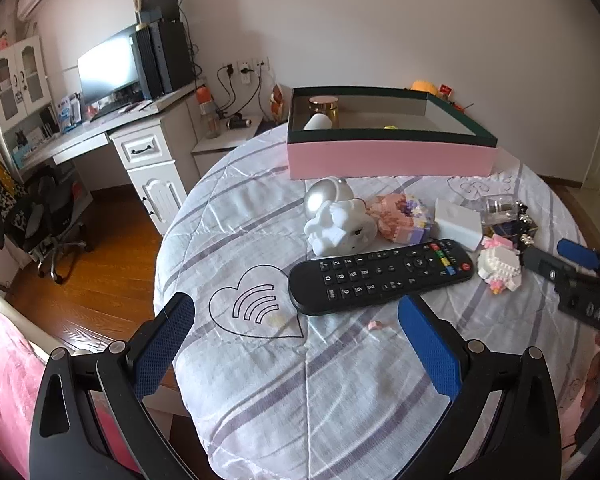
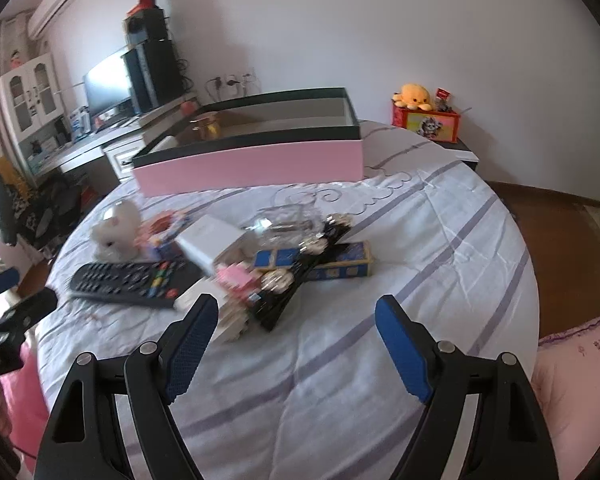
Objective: Organize rigid objects
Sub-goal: 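Grasp the black clip with the right tool and lift it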
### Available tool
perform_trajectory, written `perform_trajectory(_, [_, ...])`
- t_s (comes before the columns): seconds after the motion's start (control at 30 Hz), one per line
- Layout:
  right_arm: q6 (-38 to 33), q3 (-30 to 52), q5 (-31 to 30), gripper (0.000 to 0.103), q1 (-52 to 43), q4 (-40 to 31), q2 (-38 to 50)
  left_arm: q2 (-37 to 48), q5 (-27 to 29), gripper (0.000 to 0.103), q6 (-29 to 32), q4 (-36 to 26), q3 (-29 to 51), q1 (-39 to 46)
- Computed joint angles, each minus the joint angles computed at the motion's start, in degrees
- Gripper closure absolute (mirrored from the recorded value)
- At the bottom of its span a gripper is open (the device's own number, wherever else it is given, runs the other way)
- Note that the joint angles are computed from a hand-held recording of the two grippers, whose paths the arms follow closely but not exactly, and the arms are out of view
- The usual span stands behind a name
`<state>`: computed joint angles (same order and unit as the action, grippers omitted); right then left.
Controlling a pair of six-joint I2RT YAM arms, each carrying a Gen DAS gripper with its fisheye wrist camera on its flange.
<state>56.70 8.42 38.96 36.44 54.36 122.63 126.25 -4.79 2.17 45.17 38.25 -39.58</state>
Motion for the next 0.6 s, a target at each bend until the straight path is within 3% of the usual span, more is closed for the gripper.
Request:
perform_trajectory(0.17, [-7.1,-0.5,-6.7,0.024,-8.1,12.1,6.6,1.3,-0.2,0.0,0.6,-2.3,2.4,0.4])
perform_trajectory(0.27, [-9.0,-1.6,-9.5,0.041,-10.3,18.3,9.7,1.5,-0.2,0.0,0.8,-2.6,2.9,0.5])
perform_trajectory(0.3, [-9.0,-1.5,-9.1,0.053,-10.3,16.4,8.9,1.7,-0.2,0.0,0.9,-2.9,3.1,0.6])
perform_trajectory(0.37, [-9.0,-1.2,-8.7,0.063,-10.3,12.4,7.1,2.0,-0.3,0.0,0.7,-3.3,3.7,0.4])
perform_trajectory(0.6, [-12.6,0.3,-11.5,0.065,-13.6,11.1,6.9,2.7,-0.7,0.0,1.8,-4.6,5.0,-0.6])
